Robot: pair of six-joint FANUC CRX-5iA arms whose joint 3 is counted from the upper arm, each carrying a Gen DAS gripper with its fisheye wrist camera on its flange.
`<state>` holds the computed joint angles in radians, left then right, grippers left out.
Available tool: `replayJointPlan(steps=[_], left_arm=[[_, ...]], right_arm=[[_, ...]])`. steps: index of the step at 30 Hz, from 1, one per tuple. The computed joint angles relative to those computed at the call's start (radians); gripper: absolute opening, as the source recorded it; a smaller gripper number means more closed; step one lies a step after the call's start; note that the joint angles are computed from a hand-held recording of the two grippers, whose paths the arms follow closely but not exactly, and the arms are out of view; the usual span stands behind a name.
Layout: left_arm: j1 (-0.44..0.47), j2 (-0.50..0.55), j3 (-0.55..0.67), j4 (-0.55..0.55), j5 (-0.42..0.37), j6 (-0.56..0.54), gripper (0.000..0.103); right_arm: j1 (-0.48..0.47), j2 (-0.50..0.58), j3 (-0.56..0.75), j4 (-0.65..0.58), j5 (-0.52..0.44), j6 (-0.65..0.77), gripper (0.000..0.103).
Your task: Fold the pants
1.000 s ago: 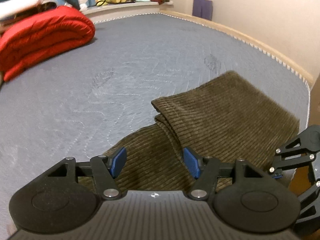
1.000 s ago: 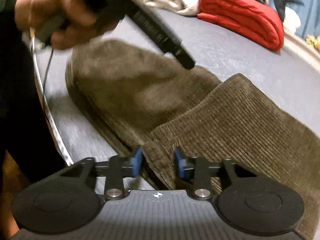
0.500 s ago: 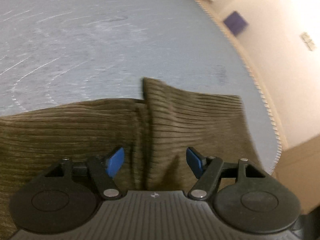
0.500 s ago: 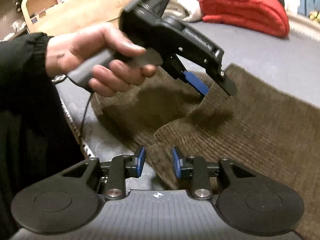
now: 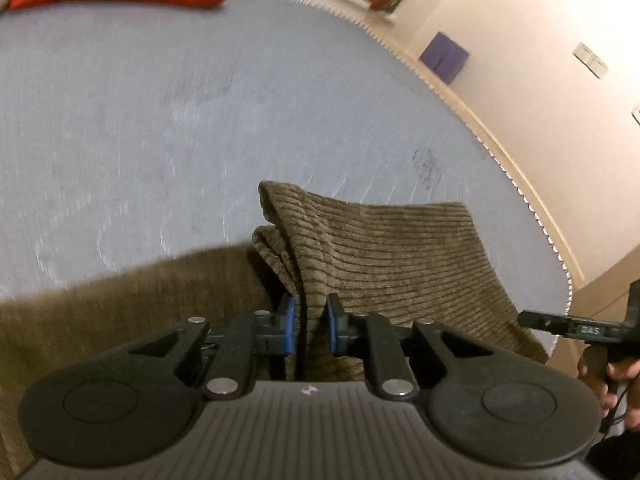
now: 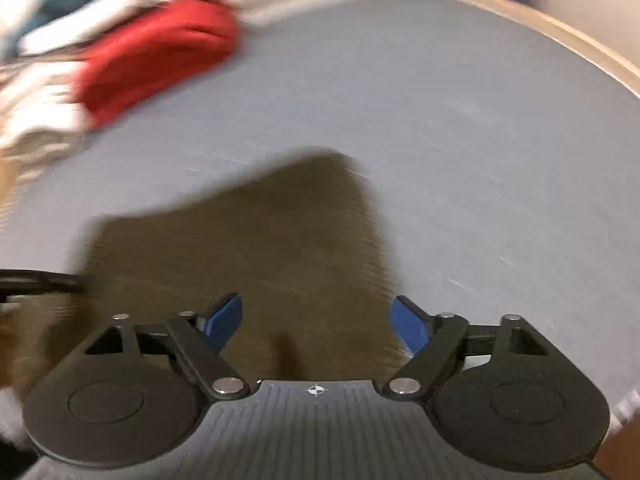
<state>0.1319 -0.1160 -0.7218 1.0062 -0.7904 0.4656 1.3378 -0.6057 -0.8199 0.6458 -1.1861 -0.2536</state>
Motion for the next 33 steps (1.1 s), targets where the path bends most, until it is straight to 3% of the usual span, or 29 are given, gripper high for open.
replayJointPlan(steps=[2,4,6,9,11,14,15,18,20,23,26,33], left_arm=[[0.002,0.003,0.027,-0.104,-0.009,0.079,0.022],[-0.011,0.009,0.062,-0.220,0.006,0.153,0.028],[-0.028,-0.032,0.027,-0.173,0.070,0.115,0.030],[-0.058,-0.098,-0.029,-0.056,0.153,0.014,0.048],[-0.062,-0.119,-0.050,0.022,0.148,-0.035,0.057],[-0.083,-0.123,-0.063,0.081,0.120,-0.075,0.064],[-0.093,-0.124,-0.067,0.094,0.111,-0.089,0.066],[-0.113,-0.129,-0.079,0.170,0.066,-0.153,0.075],[-0.129,-0.122,-0.088,0.253,0.026,-0.184,0.085],[-0.125,-0.083,-0.079,0.347,-0.106,-0.174,0.085],[-0.098,-0.035,-0.052,0.355,-0.240,-0.114,0.088],[-0.054,-0.055,-0.033,0.270,-0.268,-0.130,0.088]], right_arm=[[-0.008,-0.028,-0.015,-0.061,-0.023,-0.042,0.088],[-0.046,-0.079,-0.039,-0.132,0.055,-0.041,0.088],[-0.076,-0.109,-0.050,-0.185,0.120,-0.022,0.088],[-0.075,-0.091,-0.036,-0.196,0.139,0.008,0.087],[-0.065,-0.085,-0.030,-0.189,0.135,0.006,0.075],[-0.040,-0.054,-0.009,-0.163,0.100,-0.012,0.053],[-0.020,-0.059,-0.009,-0.148,0.083,-0.032,0.040],[0.081,-0.047,0.005,-0.049,0.005,-0.052,0.032],[0.146,0.012,0.039,0.042,-0.045,0.035,0.031],[0.232,0.107,0.087,0.182,-0.071,0.172,0.030],[0.282,0.204,0.135,0.277,-0.043,0.299,0.030],[0.335,0.395,0.251,0.329,0.011,0.555,0.030]])
